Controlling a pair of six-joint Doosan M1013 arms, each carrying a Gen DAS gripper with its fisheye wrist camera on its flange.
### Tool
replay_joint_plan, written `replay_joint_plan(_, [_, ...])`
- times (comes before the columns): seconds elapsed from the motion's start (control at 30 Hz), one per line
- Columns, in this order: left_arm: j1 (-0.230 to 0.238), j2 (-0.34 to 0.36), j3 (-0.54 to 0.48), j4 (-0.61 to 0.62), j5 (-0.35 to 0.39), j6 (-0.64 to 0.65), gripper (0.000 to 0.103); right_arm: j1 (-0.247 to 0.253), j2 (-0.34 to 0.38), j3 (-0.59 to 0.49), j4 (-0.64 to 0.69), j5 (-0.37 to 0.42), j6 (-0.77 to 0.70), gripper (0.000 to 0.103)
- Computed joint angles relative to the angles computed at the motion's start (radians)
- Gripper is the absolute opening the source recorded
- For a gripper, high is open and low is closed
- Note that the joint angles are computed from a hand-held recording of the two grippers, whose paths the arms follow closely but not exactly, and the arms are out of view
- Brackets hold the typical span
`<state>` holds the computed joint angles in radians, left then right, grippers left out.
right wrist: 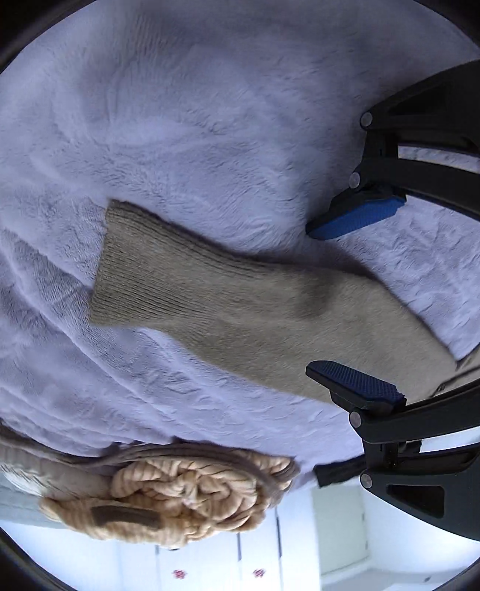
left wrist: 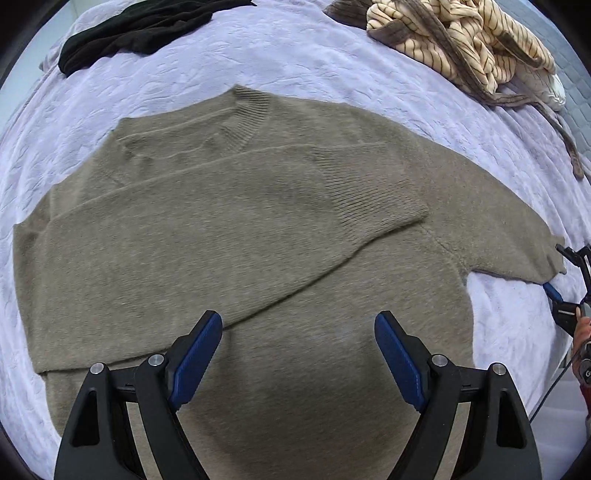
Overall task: Fold small clothes
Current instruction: 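Grasp the other sleeve cuff with the right tool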
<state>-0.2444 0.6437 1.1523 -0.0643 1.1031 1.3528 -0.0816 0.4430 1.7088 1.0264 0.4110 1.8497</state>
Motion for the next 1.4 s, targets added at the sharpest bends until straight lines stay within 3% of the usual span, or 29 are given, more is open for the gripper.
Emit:
replay_joint_plan(0.07, [-0.005,0.004,-0.006,0.003,0.0,-0.005,0.086,-0.015,0.009,0.012,0.262,0.022,-0.23,0.035])
replay_joint_plan(0.1, [-0.006,0.004,-0.004,0.002,-0.003,-0.007,0.086,-0.022,0.013,0.018,0.393,0.052,-0.348,0.009])
replay_joint_plan(0.17, [-0.005,0.005,-0.004,-0.001,-0.009,-0.011,0.086,-0.019,0.016,0.029,0.622,0.084,-0.572,0.007])
replay_joint_plan(0.3, [0.003,-0.006,0.01,-0.003,-0.032,-0.022,0.086,-0.005,0.036,-0.017,0.754,0.212,-0.749,0.007])
replay_joint_plan(0.37, [0.01,-0.016,0.023,-0.004,-0.046,-0.03,0.086,0.015,0.052,-0.074,0.719,0.269,-0.78,0.007])
replay_joint_plan(0.53, [0.032,-0.048,0.069,0.006,-0.083,-0.062,0.086,0.104,0.122,-0.301,0.448,0.388,-0.762,0.007])
replay_joint_plan(0.77, [0.079,-0.101,0.16,0.081,-0.126,-0.163,0.086,0.309,0.303,-0.68,-0.032,0.644,-0.666,0.007])
replay_joint_plan(0.9, [0.114,-0.117,0.201,0.109,-0.128,-0.224,0.086,0.413,0.389,-0.808,-0.329,0.759,-0.563,0.01])
replay_joint_plan(1.0, [0.135,-0.123,0.229,0.107,-0.126,-0.246,0.086,0.457,0.425,-0.857,-0.519,0.822,-0.442,0.011])
replay_joint_plan(1.07, [0.143,-0.129,0.248,0.089,-0.142,-0.245,0.086,0.448,0.405,-0.821,-0.473,0.783,-0.412,0.023])
replay_joint_plan(1.13, [0.146,-0.132,0.261,0.078,-0.148,-0.233,0.086,0.435,0.374,-0.771,-0.426,0.72,-0.384,0.069])
replay_joint_plan(1.17, [0.147,-0.134,0.265,0.074,-0.151,-0.227,0.086,0.425,0.357,-0.741,-0.392,0.665,-0.372,0.073])
replay_joint_plan(1.27, [0.151,-0.145,0.278,0.058,-0.167,-0.205,0.086,0.394,0.366,-0.728,-0.272,0.624,-0.298,0.072])
replay_joint_plan(1.3, [0.154,-0.15,0.282,0.048,-0.17,-0.198,0.086,0.388,0.372,-0.72,-0.22,0.622,-0.272,0.062])
replay_joint_plan(1.33, [0.157,-0.155,0.287,0.043,-0.172,-0.196,0.086,0.383,0.388,-0.735,-0.184,0.627,-0.233,0.033])
replay_joint_plan(1.37, [0.162,-0.168,0.301,0.038,-0.177,-0.192,0.086,0.384,0.401,-0.751,-0.173,0.631,-0.203,0.017])
replay_joint_plan(1.4, [0.166,-0.18,0.315,0.036,-0.184,-0.19,0.086,0.39,0.404,-0.763,-0.175,0.622,-0.212,0.008])
